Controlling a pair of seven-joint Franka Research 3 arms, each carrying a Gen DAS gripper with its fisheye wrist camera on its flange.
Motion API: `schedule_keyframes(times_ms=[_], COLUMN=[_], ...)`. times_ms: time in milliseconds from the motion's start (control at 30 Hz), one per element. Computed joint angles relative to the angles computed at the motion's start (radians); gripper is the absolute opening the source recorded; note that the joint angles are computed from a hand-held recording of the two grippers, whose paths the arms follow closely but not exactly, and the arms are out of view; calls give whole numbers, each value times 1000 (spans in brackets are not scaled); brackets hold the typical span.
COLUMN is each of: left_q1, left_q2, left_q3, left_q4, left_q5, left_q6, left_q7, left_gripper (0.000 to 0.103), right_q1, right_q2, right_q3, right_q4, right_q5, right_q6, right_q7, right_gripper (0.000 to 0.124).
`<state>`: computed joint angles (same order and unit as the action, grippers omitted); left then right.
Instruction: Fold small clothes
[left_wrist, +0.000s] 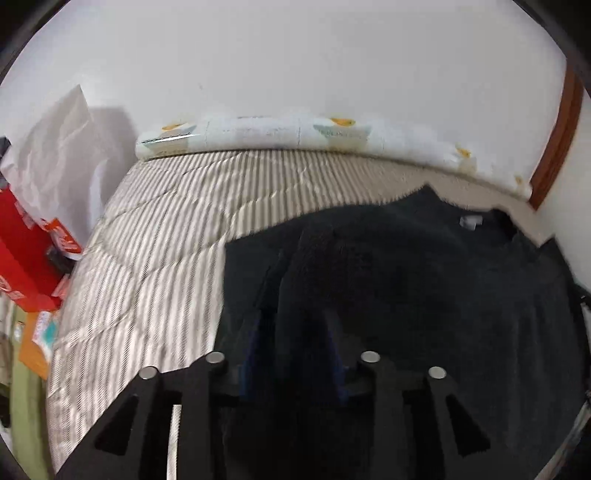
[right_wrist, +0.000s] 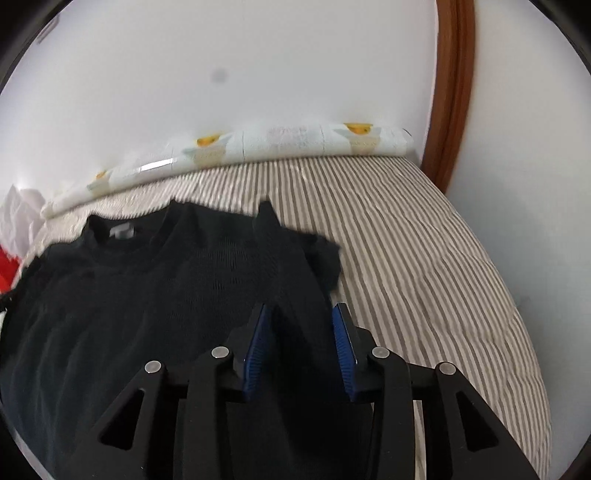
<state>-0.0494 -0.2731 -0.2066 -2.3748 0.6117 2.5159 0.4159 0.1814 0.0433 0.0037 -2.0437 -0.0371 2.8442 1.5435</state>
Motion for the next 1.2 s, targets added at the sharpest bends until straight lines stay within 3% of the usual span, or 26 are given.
schedule_keyframes(times_ms=[67,167,500,733,967,1100,1200], left_q1=[-11,-34,-141,-207,-306,-377,-415], left_q2=[-25,-92,-411,-544,-696,-813,-896], left_q3=[-18,-43,-63,-94,-106,-88,-99], left_q4=[-11,-55,-319,-400,-476,-544,-580], left_q5=[4,13,-145,-202,-287,-336,-363], left_q6=[-58,-132,-145,-202,-292,-312,-340], left_q7=[1,-14,-85,-127,-158,-160,-177], left_gripper=[40,43,48,49,49,51,58], right_q1=[0,-31,-132,-160,-59,38,97], right_q2=[-46,-106,-375,-536,-612,-559,-490], right_q3=[-13,0,66,114,162,201,250], right_q4=[-58,-129,-419,-505,-520,-477,-429], right_q5=[-157,-282,-181,-107,-2,61,65], right_q6=[-15,-48,-12,-63,-61,-45,-36], right_q7=[113,222,181,138,83,73,78], right_gripper=[36,38,42,43,57,58,59])
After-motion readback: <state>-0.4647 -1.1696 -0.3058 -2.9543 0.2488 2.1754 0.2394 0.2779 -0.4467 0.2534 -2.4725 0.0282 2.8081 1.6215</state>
